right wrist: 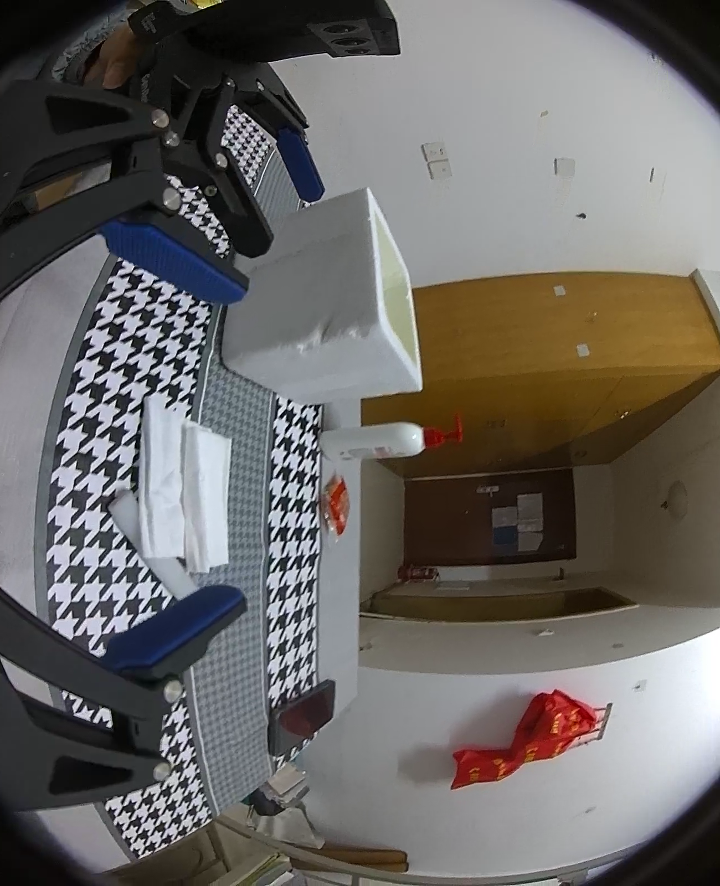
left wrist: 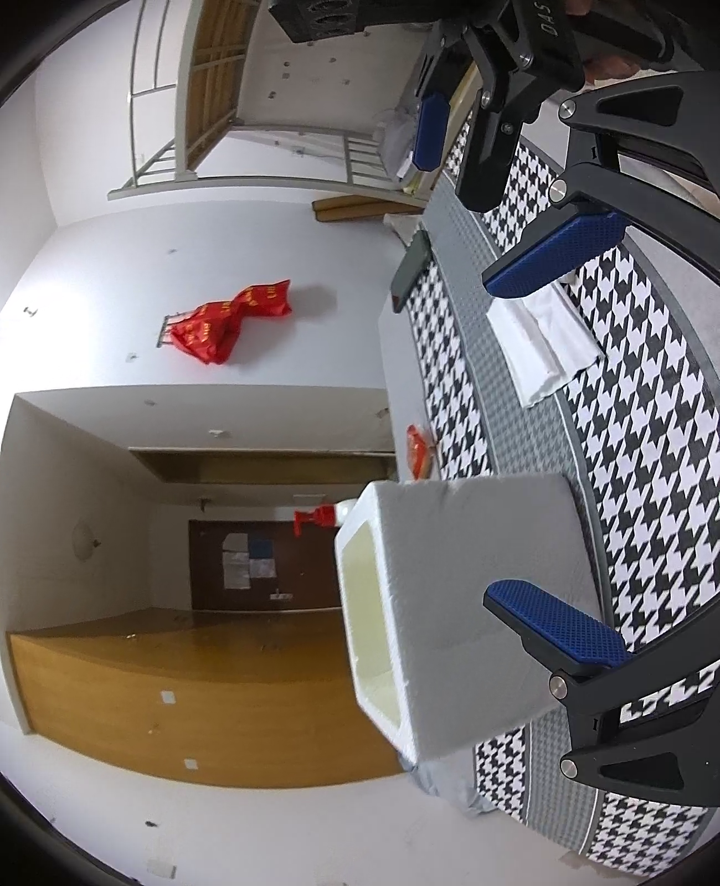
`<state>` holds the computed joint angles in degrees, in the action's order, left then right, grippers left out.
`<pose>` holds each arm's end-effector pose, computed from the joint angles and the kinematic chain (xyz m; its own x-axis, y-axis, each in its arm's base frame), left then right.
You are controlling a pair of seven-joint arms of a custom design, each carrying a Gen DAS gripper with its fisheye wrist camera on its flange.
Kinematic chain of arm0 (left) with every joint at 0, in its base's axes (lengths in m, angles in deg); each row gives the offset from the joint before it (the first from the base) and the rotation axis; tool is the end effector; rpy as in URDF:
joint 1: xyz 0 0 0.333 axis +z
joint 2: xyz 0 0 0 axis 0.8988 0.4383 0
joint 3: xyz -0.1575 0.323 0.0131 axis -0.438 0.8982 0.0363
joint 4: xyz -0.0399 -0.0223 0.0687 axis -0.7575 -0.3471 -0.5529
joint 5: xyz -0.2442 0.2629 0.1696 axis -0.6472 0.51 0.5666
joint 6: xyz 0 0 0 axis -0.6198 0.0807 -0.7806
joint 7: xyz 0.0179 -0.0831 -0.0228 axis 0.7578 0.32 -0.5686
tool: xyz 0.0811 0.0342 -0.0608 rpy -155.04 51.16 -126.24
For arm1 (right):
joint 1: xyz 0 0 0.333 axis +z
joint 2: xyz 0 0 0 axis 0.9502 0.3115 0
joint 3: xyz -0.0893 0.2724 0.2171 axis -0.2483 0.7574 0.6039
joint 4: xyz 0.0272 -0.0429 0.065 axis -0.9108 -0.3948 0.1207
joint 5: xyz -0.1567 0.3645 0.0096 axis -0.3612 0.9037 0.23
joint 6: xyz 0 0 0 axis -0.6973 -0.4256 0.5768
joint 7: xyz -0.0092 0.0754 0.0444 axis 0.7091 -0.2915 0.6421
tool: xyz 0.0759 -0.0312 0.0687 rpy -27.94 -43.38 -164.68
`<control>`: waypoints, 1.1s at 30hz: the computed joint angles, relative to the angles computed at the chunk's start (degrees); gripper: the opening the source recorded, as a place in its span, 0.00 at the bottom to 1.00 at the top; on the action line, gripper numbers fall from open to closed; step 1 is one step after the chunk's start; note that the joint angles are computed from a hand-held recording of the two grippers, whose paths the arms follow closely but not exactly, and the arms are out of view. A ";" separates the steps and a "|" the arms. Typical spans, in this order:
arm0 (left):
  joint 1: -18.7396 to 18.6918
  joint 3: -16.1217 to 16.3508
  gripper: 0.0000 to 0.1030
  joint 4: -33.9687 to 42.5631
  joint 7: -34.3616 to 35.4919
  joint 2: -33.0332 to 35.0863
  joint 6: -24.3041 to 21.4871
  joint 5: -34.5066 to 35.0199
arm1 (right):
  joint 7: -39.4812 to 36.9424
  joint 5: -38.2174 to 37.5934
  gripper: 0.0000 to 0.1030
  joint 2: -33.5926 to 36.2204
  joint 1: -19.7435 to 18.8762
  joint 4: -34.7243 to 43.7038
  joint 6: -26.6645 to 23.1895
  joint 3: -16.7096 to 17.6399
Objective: Organize soft objects
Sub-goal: 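Withdraw both grippers from the box toward the white cloths, then move the left gripper onto the white folded cloth and grasp it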
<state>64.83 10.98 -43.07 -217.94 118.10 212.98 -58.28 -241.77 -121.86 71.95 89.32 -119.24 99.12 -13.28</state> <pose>0.7402 -0.1645 0.4858 -0.6481 -0.7615 0.0043 -0.2339 0.1936 -0.9528 0.6614 0.2231 0.5070 -0.0466 -0.9972 -0.0584 -0.3827 0.0718 -0.9211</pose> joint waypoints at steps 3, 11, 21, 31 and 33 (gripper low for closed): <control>-1.48 0.90 0.99 1.25 -4.93 1.23 0.27 5.43 | -2.39 2.72 1.00 0.19 -0.27 -0.44 -0.44 -0.16; -3.00 1.22 0.99 4.98 -17.93 5.03 -1.10 20.90 | -6.94 9.74 1.00 1.53 -0.45 -0.75 -0.78 -1.60; -6.14 3.49 0.99 8.77 -34.05 8.97 -2.67 38.83 | -12.90 17.84 1.00 3.17 -0.59 -1.51 1.02 -4.44; -7.68 3.47 0.99 16.15 -45.20 13.67 -8.61 53.77 | -18.44 25.93 1.00 4.08 -1.06 -2.60 1.18 -6.22; -7.55 2.95 0.99 18.03 -46.50 14.80 -10.94 55.66 | -19.86 27.54 1.00 4.21 -1.21 -2.85 1.20 -6.43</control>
